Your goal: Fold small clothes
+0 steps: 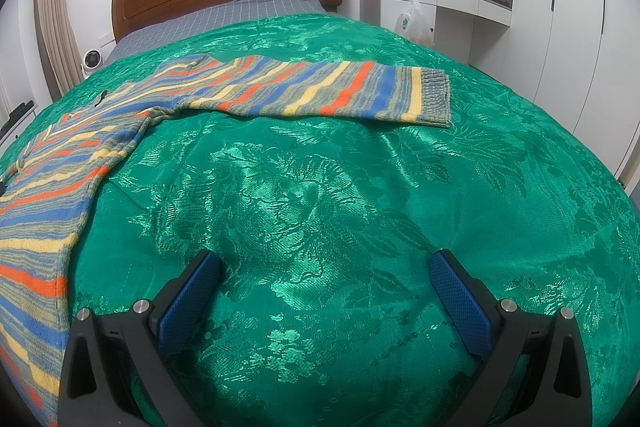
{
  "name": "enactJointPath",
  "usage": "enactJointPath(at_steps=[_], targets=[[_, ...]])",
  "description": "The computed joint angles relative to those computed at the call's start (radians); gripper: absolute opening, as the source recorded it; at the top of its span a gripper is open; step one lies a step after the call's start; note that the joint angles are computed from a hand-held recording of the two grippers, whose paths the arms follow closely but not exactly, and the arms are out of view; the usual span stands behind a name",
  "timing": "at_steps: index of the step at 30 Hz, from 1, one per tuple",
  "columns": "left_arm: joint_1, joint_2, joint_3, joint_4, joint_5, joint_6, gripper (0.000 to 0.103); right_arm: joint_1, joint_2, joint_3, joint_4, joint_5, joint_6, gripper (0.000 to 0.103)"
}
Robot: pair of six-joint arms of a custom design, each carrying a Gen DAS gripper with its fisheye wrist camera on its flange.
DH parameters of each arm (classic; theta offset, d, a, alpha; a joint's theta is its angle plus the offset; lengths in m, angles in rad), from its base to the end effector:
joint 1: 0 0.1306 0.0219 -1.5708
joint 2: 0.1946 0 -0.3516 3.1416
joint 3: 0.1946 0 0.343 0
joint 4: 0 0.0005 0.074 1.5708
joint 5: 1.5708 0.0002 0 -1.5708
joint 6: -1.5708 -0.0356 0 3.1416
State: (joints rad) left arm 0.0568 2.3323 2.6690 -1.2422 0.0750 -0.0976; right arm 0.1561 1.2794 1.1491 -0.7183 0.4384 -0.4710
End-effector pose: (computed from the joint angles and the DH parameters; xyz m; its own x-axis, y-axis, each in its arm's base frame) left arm 0.6994 0.0366 0.3604 -0.7827 0.0528 -0.6201 0.0662 0.9978 0.0015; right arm 0.3957 0.0465 0.3561 -0.5986 0.3217 -0.7336 0.4579 0.8888 0.0161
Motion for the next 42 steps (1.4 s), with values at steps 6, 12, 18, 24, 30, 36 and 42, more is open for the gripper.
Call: enactJointPath(at_steps=[6, 12, 18, 24, 30, 36, 42], targets=[[0.000, 0.000, 0.000, 0.000, 0.000, 0.000, 0.103, -0.013, 0.017, 0.065, -0.101, -0.047, -0.010, 0.103], [0.000, 0.000, 0.001, 0.000, 0.000, 0.000, 0.103, 0.022, 0.090, 0.338, -0.437, 0.109, 0.061, 0.102], [0.000, 0.000, 0.000, 0.000, 0.000, 0.000, 0.103, 0.138, 0.168, 0.591, -0.640, 0.217, 0.090, 0.103], [0.000, 0.000, 0.000, 0.000, 0.000, 0.000, 0.103, 0.193, 0.215, 0.691, -0.746, 0.209, 0.014, 0.103], [0.000, 0.000, 0.000, 0.000, 0.000, 0.000, 0.103, 0.220, 0.235, 0.732, -0.819, 0.252, -0.022, 0.103], [0.000, 0.000, 0.000, 0.000, 0.000, 0.000, 0.103, 0.226, 0.251, 0.765, -0.867, 0.282, -0.039, 0.103], [0.000, 0.000, 0.000, 0.000, 0.000, 0.000, 0.103, 0.223, 0.260, 0.780, -0.898, 0.293, -0.051, 0.103]])
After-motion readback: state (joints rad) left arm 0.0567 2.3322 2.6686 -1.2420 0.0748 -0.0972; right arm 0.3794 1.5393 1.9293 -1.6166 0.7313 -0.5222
